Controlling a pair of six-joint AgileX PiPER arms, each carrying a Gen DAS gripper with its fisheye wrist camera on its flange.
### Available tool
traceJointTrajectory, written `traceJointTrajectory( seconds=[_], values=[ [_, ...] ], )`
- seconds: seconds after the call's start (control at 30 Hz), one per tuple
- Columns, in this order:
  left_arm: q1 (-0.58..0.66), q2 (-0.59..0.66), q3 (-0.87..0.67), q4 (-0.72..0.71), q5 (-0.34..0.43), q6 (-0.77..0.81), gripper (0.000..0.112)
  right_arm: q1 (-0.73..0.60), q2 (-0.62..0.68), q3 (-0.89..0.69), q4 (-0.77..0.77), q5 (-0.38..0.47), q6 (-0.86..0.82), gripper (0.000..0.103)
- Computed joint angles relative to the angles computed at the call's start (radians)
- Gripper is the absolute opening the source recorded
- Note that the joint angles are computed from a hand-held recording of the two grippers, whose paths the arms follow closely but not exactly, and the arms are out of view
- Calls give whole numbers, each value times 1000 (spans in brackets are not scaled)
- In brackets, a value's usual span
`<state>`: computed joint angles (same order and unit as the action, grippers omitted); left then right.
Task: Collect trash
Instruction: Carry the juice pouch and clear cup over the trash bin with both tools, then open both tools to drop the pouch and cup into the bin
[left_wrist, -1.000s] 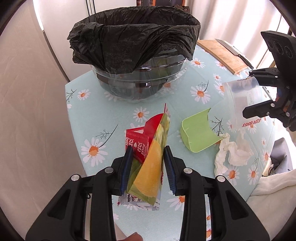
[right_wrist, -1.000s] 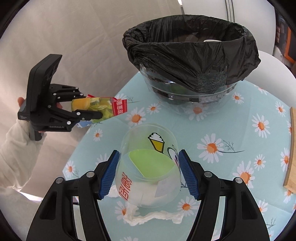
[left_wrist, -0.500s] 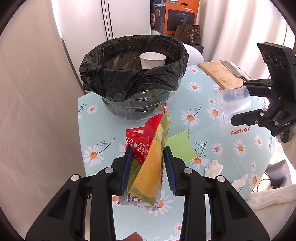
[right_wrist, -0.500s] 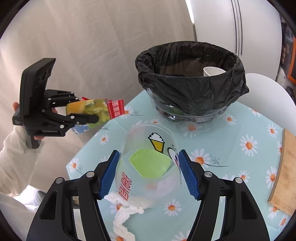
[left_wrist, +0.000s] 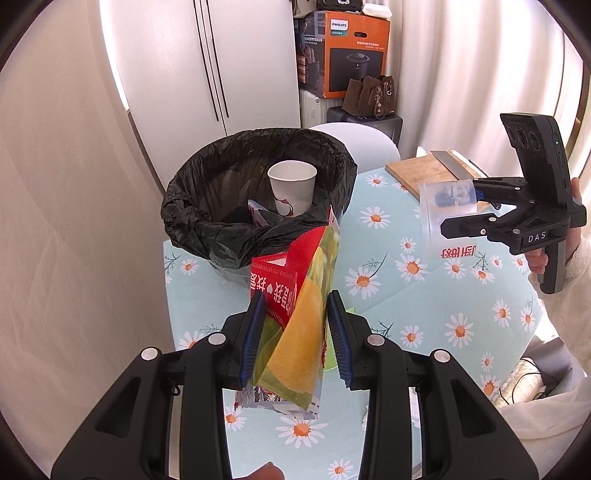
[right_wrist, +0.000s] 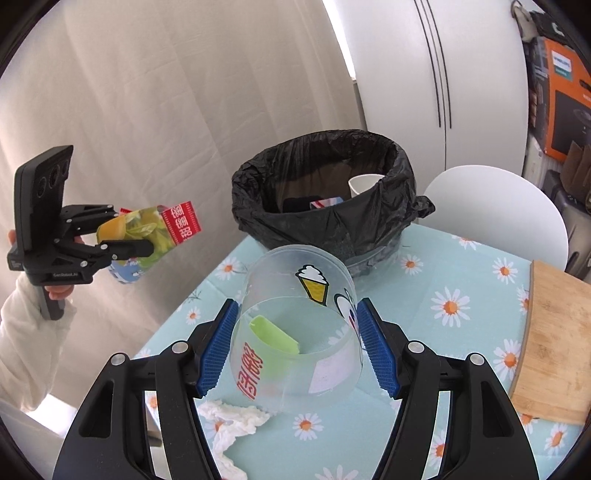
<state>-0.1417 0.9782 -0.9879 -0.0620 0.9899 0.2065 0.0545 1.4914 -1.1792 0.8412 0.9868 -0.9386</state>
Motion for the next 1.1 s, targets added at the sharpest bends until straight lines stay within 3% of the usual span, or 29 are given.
traceJointTrajectory(
  seconds=[0.27, 0.63, 0.77, 1.1],
  values=[
    [10, 147, -135, -40, -29, 115, 36, -107, 52, -122, 38, 5, 34, 62],
    [126, 382, -290, -202, -71, 357, 36, 2, 247, -416, -61, -42, 160, 62],
    [145, 466, -326, -219, -93, 410, 36, 46, 359, -578, -115, -9, 207, 62],
    [182, 679, -528, -181, -45, 384, 36, 142, 648, -1058, -184, 129, 288, 62]
  ],
)
